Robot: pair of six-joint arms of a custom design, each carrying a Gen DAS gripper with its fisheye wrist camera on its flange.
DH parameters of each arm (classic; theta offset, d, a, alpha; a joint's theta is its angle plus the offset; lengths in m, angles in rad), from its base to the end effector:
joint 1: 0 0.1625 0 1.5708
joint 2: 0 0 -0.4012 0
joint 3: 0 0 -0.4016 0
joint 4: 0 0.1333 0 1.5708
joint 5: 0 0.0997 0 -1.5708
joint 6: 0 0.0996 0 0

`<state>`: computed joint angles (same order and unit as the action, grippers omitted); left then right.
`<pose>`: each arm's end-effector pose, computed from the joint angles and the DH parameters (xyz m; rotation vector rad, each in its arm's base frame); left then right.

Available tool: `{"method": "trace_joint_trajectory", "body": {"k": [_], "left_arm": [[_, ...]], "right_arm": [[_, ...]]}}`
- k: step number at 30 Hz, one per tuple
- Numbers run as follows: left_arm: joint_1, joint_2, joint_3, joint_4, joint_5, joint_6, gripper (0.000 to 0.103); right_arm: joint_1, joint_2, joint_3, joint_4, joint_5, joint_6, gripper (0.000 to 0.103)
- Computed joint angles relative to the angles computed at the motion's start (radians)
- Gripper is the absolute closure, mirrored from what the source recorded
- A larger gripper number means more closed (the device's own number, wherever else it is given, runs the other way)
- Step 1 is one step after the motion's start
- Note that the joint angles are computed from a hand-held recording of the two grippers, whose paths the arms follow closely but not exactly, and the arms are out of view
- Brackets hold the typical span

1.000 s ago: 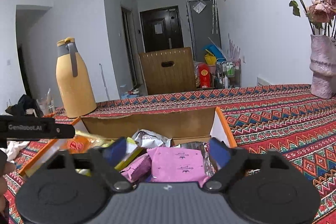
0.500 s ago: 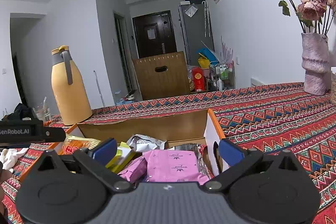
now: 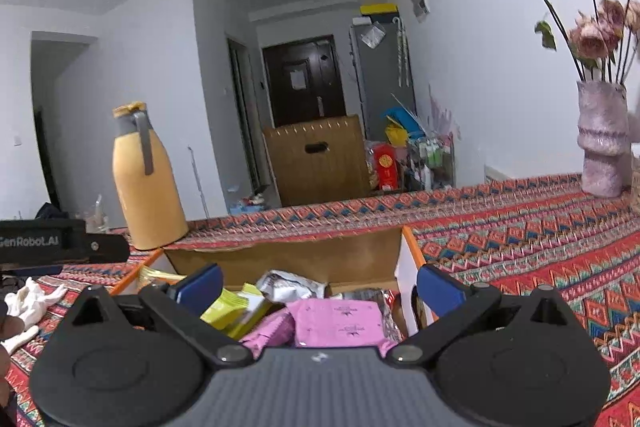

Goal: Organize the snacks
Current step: 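Move both grippers back toward the white packets beside the box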

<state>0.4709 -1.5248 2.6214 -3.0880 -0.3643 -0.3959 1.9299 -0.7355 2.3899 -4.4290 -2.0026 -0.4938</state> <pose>-0.1712 -0.3412 0.2143 0.4442 2.1259 -1.3430 0.2208 -0.3275 0.0921 0.6178 -2.1737 1.4985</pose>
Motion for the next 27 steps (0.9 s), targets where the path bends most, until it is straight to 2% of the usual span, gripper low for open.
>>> {"method": "trace_joint_trajectory", "body": {"k": [4, 11, 16, 22, 27], "left_arm": [[-0.044, -0.085, 0.024, 0.148, 0.02, -0.077, 0.0], [-0.124, -0.298, 0.065, 0.553, 0.036, -0.287, 0.0], [-0.185, -0.487, 0.08, 0.923, 0.026, -0.471, 0.0], [-0.236, -0.647, 0.072, 1.323, 0.0, -0.709, 0.0], [-0.308, -0.788, 0.064, 1.648, -0.049, -0.905, 0.0]], "right_arm": [[0.023, -0.01, 0.015, -0.003, 0.001, -0.01, 0.0], [0.053, -0.04, 0.067, 0.018, -0.001, 0.005, 0.0], [0.075, -0.05, 0.113, 0.016, -0.015, 0.024, 0.0], [0.103, -0.021, 0.156, -0.005, -0.073, 0.058, 0.0], [0.125, 0.019, 0.196, -0.051, -0.118, 0.096, 0.0]]}}
